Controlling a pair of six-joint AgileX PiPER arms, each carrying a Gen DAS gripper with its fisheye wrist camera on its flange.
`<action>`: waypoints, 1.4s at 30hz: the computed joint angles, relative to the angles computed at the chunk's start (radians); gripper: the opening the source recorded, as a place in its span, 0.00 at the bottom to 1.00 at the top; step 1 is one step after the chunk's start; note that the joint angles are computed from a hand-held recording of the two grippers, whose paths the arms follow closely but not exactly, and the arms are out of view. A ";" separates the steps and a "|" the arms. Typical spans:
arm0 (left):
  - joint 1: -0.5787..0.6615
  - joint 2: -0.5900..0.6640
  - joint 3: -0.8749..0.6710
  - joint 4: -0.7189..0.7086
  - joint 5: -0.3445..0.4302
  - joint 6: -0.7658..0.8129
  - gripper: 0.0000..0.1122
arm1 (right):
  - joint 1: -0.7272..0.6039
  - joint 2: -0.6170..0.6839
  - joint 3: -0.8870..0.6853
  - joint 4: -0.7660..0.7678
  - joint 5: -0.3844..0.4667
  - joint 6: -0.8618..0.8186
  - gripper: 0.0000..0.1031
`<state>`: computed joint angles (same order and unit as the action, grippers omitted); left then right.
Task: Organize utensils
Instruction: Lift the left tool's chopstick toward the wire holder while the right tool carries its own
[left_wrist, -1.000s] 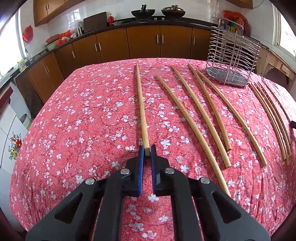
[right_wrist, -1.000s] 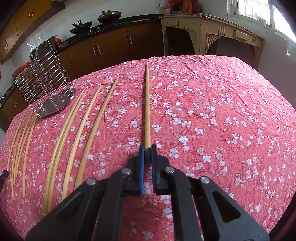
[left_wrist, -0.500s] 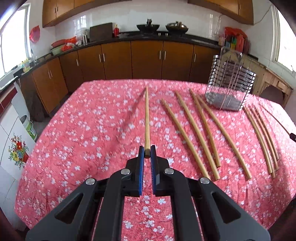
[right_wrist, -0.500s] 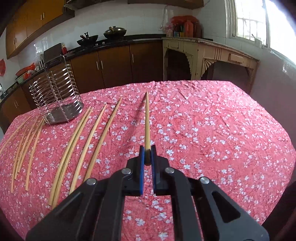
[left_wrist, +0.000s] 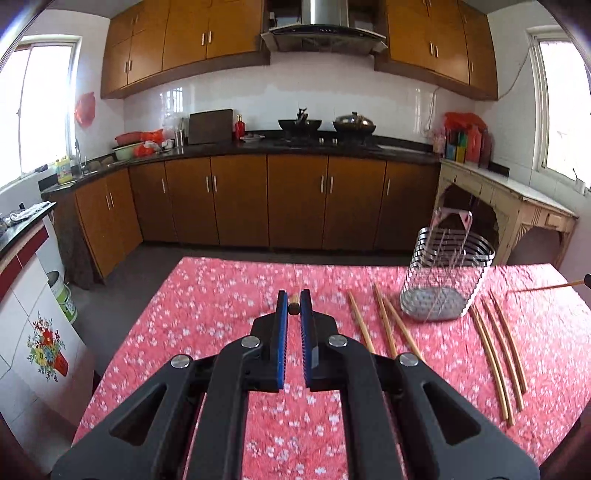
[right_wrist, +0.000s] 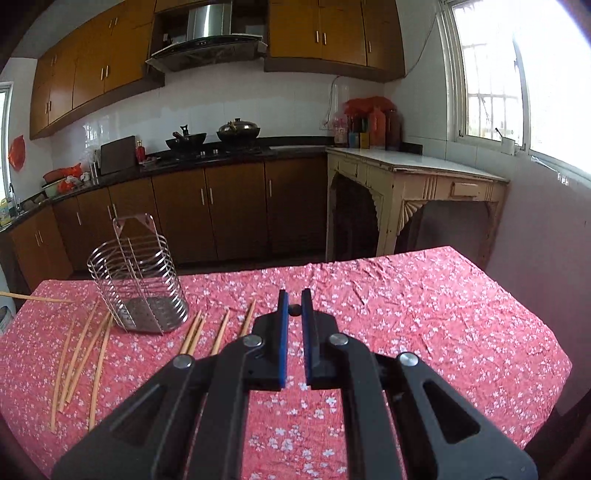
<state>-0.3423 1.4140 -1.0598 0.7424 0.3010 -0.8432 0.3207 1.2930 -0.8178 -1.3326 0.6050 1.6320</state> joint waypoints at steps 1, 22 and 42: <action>0.004 0.006 -0.017 -0.013 0.002 0.011 0.06 | -0.013 0.003 -0.021 0.009 -0.010 -0.021 0.07; 0.010 0.096 -0.260 -0.114 0.086 0.137 0.06 | -0.121 0.089 -0.355 0.361 -0.080 -0.450 0.07; -0.137 0.148 -0.627 -0.262 0.231 0.301 0.06 | -0.016 0.078 -0.730 0.672 0.026 -0.836 0.07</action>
<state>-0.4791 1.5624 -1.6864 0.4807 0.5319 -0.5420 0.3044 1.3714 -1.5474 -0.6607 0.6312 0.7962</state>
